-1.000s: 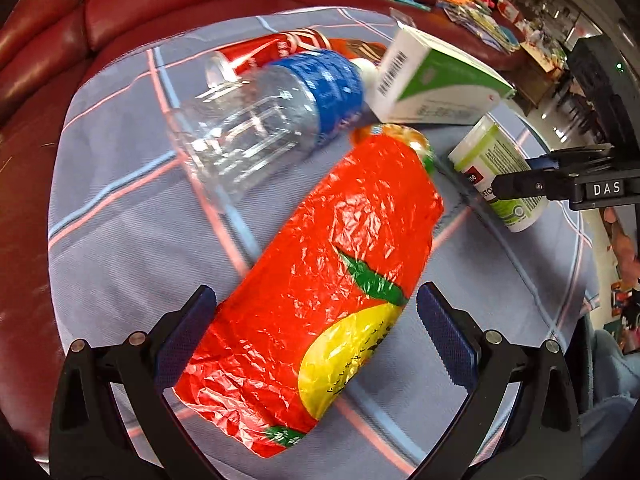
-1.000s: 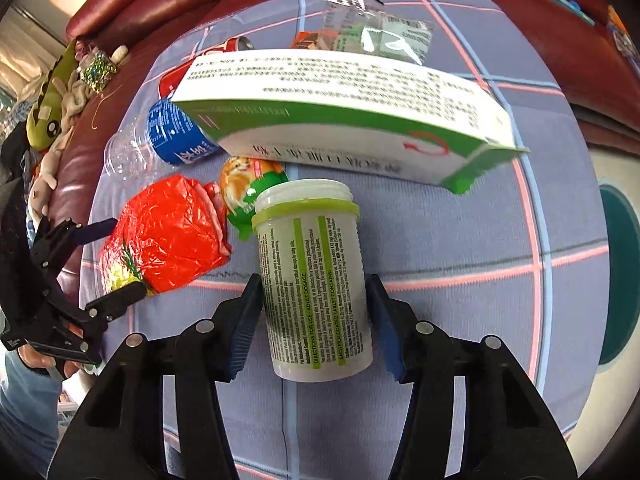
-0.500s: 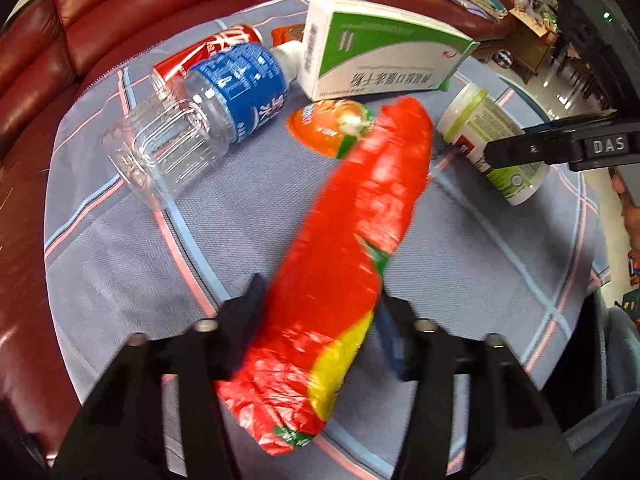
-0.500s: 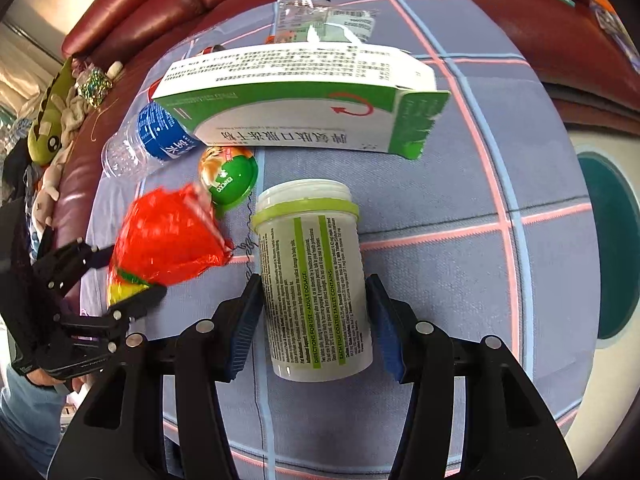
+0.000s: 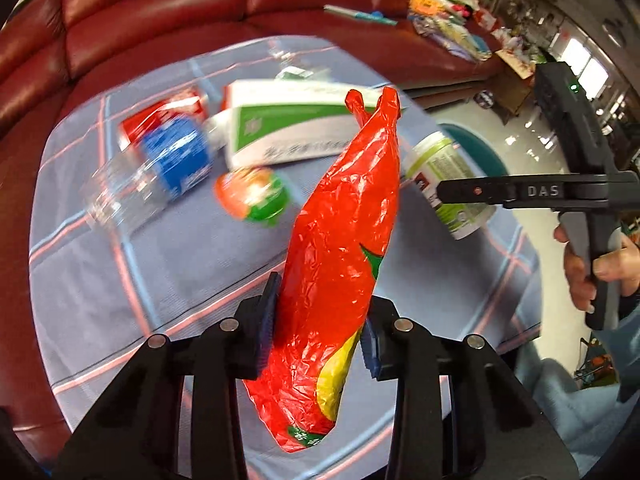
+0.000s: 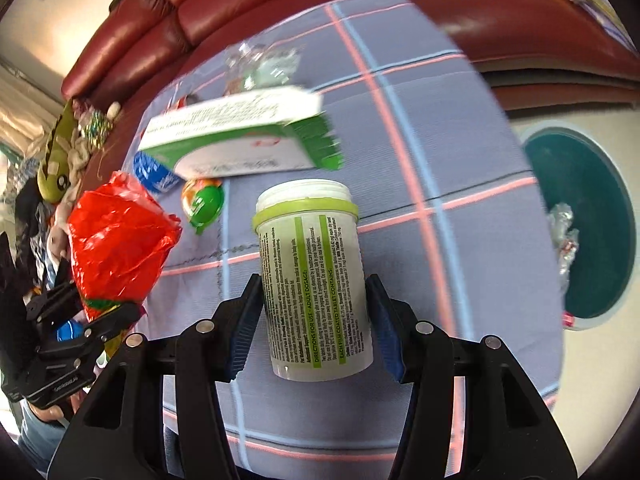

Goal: Collect trash
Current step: 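Grasp the red plastic bag with the left tool while the right tool grasps the white pill bottle, then carry the red bag and pill bottle over the teal bin and release both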

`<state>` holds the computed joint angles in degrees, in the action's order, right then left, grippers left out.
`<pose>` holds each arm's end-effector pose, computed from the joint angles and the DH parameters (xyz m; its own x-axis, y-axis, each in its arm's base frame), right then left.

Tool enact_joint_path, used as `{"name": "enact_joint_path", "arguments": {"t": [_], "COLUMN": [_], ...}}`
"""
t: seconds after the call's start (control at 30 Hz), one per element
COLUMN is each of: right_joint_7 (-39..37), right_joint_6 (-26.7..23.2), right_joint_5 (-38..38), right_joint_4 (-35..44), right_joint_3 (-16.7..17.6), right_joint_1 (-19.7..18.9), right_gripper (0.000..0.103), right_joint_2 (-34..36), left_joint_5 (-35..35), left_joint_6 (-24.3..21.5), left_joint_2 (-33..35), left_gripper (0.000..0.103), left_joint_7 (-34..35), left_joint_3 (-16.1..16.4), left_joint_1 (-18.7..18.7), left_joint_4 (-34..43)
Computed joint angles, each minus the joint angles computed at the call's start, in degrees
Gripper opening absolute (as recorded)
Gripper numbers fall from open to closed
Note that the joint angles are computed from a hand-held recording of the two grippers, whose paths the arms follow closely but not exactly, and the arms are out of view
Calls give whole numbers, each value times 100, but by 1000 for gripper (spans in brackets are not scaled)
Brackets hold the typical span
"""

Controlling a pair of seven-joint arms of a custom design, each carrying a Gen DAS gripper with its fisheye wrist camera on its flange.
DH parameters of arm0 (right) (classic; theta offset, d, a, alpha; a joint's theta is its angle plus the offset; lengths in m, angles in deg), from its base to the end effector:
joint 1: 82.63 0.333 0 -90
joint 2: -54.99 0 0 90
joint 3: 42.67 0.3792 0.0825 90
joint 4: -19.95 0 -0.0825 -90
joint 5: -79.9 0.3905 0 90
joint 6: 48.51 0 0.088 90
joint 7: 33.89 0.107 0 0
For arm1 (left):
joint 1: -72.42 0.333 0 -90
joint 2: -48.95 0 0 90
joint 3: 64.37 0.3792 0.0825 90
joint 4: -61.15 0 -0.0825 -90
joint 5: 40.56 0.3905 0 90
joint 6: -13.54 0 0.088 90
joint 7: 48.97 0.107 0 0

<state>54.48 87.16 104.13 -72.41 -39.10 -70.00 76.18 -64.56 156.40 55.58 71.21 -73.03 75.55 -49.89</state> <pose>0.6988 0.2007 0.5119 0.1179 -0.9142 -0.3877 -0.9460 0.0154 -0.3238 0.6322 -0.0548 0.5328 -0.3651 -0.9197 0.1443 -0.8288 0.2505 -0.5004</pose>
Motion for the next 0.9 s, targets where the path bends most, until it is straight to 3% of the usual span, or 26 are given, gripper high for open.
{"name": "enact_joint_path", "arguments": {"t": [0.3, 0.47, 0.7, 0.9], "right_joint_7": [-222, -102, 228, 172], "right_joint_6": [515, 796, 1114, 1199], "right_joint_5": [471, 372, 101, 311], "right_joint_4": [-751, -1107, -1556, -1707], "right_joint_3": [-165, -418, -700, -741], "right_joint_1": [-439, -686, -1075, -1371], "right_gripper": [53, 53, 53, 53], "right_joint_2": [-568, -859, -1116, -1114], "left_joint_5": [-73, 142, 793, 1245], "left_joint_6": [-139, -288, -760, -1480], "left_joint_2": [317, 793, 1716, 2689], "left_gripper": [34, 34, 34, 36], "left_joint_7": [-123, -270, -728, -1218], "left_joint_3": [-312, -530, -793, -918], "left_joint_1": [-296, -562, -978, -1374], "left_joint_4": [582, 1341, 2637, 3997]}}
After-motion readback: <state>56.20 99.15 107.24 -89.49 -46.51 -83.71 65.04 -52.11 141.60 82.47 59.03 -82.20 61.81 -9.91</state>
